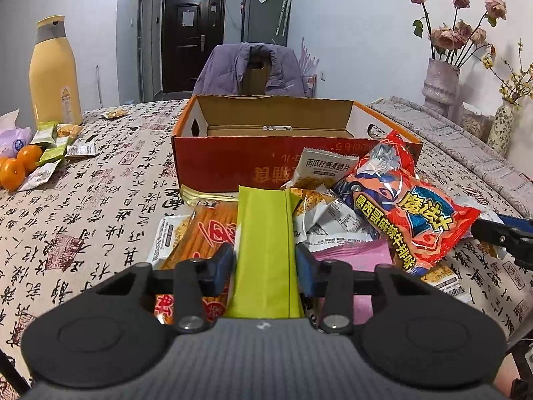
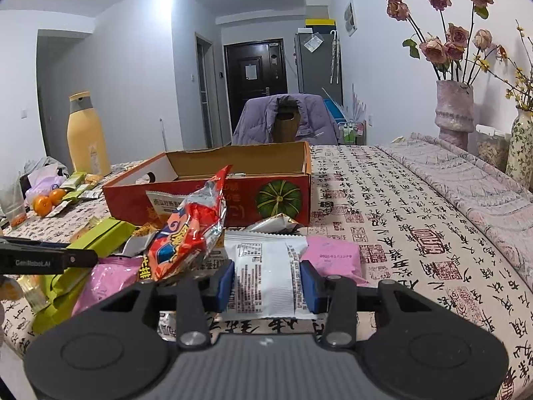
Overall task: Organize snacks
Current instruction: 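Grasp the green bar with the left tool while the right tool grasps a white biscuit packet, then carry both packets into the cardboard box and open both tools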
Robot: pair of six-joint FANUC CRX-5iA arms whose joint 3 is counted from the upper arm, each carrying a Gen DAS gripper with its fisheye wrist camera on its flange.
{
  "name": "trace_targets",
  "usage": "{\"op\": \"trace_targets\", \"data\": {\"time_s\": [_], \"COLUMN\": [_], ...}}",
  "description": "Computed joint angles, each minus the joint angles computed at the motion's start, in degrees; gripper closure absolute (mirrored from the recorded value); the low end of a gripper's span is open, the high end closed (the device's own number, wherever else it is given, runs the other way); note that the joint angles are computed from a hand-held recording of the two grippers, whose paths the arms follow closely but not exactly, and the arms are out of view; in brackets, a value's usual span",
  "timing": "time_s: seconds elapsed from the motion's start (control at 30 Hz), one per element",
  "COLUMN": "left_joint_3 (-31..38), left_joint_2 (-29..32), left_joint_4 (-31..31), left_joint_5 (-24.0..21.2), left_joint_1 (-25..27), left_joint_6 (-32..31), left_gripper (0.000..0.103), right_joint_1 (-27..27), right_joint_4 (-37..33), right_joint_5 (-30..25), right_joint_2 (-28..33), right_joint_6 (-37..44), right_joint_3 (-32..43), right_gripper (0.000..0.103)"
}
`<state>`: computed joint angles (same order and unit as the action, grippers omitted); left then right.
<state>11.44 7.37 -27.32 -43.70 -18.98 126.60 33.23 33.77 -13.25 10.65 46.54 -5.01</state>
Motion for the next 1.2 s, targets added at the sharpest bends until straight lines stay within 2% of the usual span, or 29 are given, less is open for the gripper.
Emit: {"op": "trace_targets", "data": {"time_s": [0.27, 0.43, 0.73, 0.93, 1.2], "left_joint_3": [-0.7, -0.6, 2.1, 6.8, 17.0], "left_joint_2": [-0.9, -1.5, -1.4, 0.8, 6.9], "left_joint_4": [-0.4, -1.1, -2.4, -2.5, 0.1], "left_joint_5": [0.2, 0.7, 1.2, 1.2, -0.5], "left_joint_1": [-0.1, -0.2, -0.1, 0.6, 2.8], "left_joint_6": [0.8, 1.1, 0.7, -1.7, -6.5], "left_gripper": [0.068, 0.068, 0.068, 0.068, 0.068], "right_joint_1": [0.0, -0.4, -0.6, -0.7, -0.8], "right_joint_4": [0.6, 2.6, 1.5, -4.5, -18.9], "right_joint_5": [0.1, 0.9, 0.4, -2.1, -13.1], "right_joint_2": [-0.4, -0.5, 1.9, 6.6, 17.2], "right_joint_6": [-1.3, -3.3, -1.3, 6.4, 23.4], "right_joint_3": [-0.4, -0.6, 4.3, 13.6, 35.4], "right_gripper": [0.062, 0.062, 0.062, 0.062, 0.062]}}
